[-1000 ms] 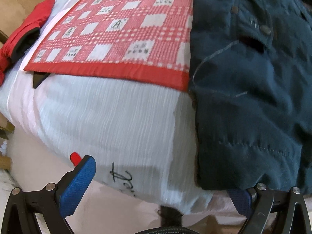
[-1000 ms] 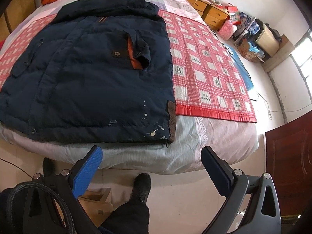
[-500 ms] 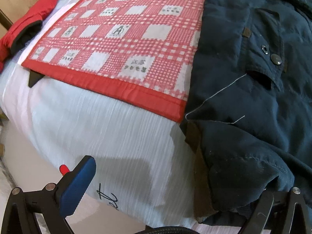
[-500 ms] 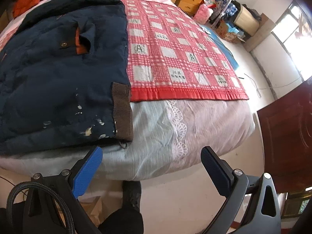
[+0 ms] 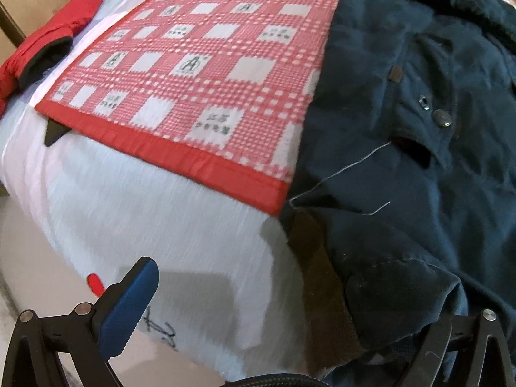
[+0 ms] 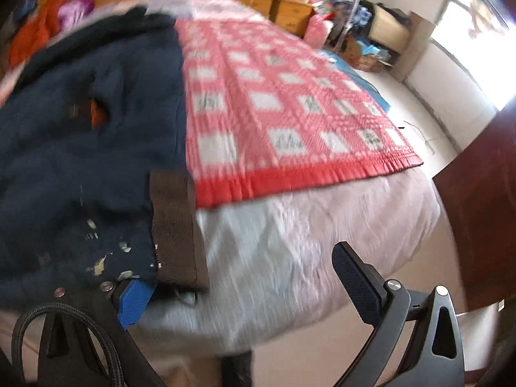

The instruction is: Fold large clothes

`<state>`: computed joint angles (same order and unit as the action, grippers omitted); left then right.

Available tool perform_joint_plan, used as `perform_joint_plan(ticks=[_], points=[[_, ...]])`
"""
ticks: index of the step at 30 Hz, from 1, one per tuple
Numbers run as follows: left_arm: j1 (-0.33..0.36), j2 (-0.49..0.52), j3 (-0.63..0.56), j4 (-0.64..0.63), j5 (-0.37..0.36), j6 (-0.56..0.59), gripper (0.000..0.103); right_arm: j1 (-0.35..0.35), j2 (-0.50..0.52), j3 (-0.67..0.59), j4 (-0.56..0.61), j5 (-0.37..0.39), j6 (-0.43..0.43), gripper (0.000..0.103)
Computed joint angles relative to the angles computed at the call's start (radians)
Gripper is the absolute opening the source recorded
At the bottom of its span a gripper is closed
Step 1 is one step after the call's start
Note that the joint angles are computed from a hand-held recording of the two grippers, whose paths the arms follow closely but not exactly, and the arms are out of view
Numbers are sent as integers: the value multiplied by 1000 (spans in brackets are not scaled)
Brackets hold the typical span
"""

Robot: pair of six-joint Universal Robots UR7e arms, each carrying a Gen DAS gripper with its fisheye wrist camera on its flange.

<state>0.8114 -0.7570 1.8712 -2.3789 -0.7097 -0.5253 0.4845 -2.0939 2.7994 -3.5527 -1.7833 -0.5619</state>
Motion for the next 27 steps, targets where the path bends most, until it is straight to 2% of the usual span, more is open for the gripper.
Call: perform_joint_plan(ticks=[3, 7, 9, 11, 12, 13, 14, 15, 17, 18, 19, 21, 24, 27], points=[[9, 14, -9, -1, -20, 4, 101, 67, 106, -26, -38, -51, -19, 100], [19, 9, 9, -42, -12, 9, 101, 73, 123, -50, -34, -51, -10, 92], [27, -12, 28, -45, 3, -12, 100, 19, 71, -45, -36, -14, 32, 91], [40, -38, 50, -61, -15, -7, 99, -58, -22, -44, 66, 62, 84, 91], [44, -50, 61, -65, -22, -9, 98, -61, -34, -44, 84, 66, 96, 87], [42, -53, 69, -76, -24, -8, 93, -32, -18, -42, 74, 40, 84, 81], [37, -53, 75, -93, -33, 2, 78, 10, 13, -40, 56, 7, 61, 63], [26, -43, 74, -105, -49, 33, 71, 75, 63, -42, 32, -41, 23, 41], [0, -12, 69, -153, -54, 130, 44, 167, 161, -47, -57, -138, -30, 24], [-3, 3, 58, -173, -71, 170, 40, 176, 174, -54, -67, -150, -18, 24], [1, 14, 46, -180, -87, 190, 35, 155, 152, -58, -35, -120, 17, 24], [17, 25, 26, -181, -106, 205, 32, 87, 77, -76, 84, -38, 63, 24], [35, 14, 22, -180, -121, 208, 28, 25, 7, -77, 164, 42, 50, 24], [42, -27, 38, -180, -140, 181, 23, -62, -122, -70, 305, 160, 48, 24]])
